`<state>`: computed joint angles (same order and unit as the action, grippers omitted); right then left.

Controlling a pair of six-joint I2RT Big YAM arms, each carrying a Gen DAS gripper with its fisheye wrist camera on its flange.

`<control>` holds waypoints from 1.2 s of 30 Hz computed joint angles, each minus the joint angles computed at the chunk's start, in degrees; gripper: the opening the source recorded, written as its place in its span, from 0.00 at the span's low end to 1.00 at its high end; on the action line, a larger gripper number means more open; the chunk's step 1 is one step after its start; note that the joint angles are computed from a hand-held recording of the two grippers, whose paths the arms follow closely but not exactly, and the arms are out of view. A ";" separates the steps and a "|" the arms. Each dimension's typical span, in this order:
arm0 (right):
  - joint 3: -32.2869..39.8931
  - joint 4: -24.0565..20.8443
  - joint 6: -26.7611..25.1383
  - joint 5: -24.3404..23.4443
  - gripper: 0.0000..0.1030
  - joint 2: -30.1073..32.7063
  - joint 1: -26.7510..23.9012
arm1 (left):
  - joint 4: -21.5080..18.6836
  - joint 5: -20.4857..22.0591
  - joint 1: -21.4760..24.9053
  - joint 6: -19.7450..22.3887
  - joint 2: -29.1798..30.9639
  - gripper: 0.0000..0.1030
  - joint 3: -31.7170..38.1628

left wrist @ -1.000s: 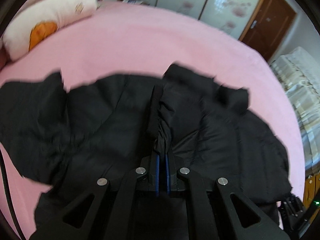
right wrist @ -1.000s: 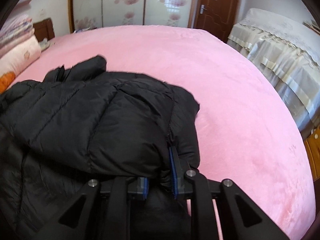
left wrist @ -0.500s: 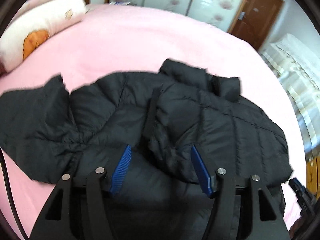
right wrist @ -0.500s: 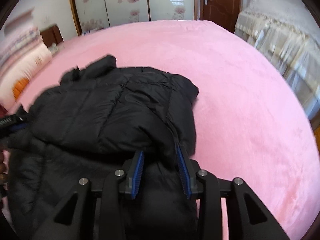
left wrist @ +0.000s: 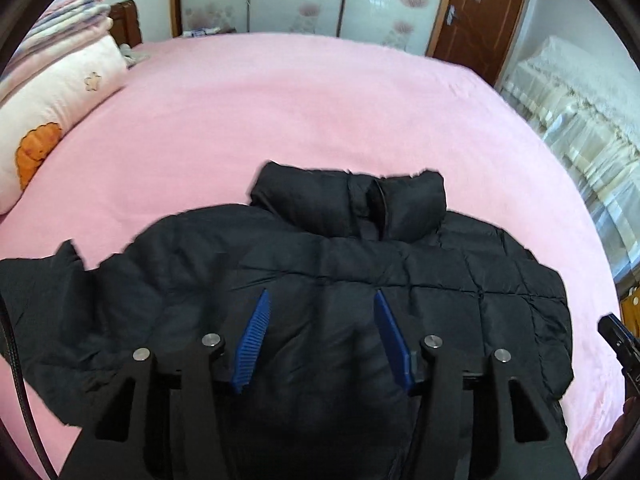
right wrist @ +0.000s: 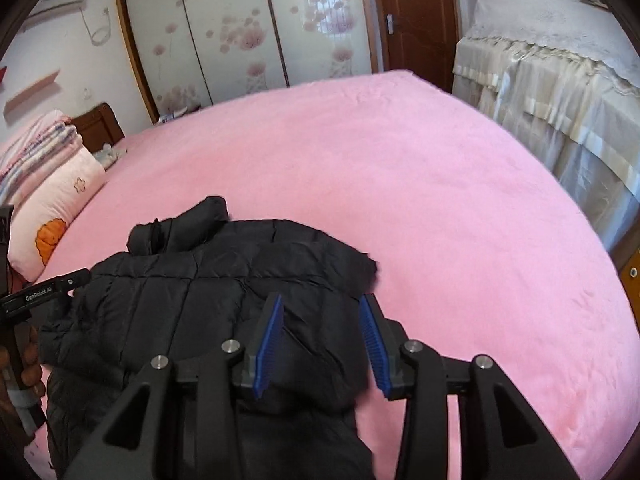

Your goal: Fold large clothes

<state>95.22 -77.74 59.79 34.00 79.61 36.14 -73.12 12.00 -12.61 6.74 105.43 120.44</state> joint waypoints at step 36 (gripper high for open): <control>0.95 4.15 -6.93 -1.50 0.23 5.25 2.98 | 5.85 -4.65 1.02 1.47 -6.56 0.54 -13.60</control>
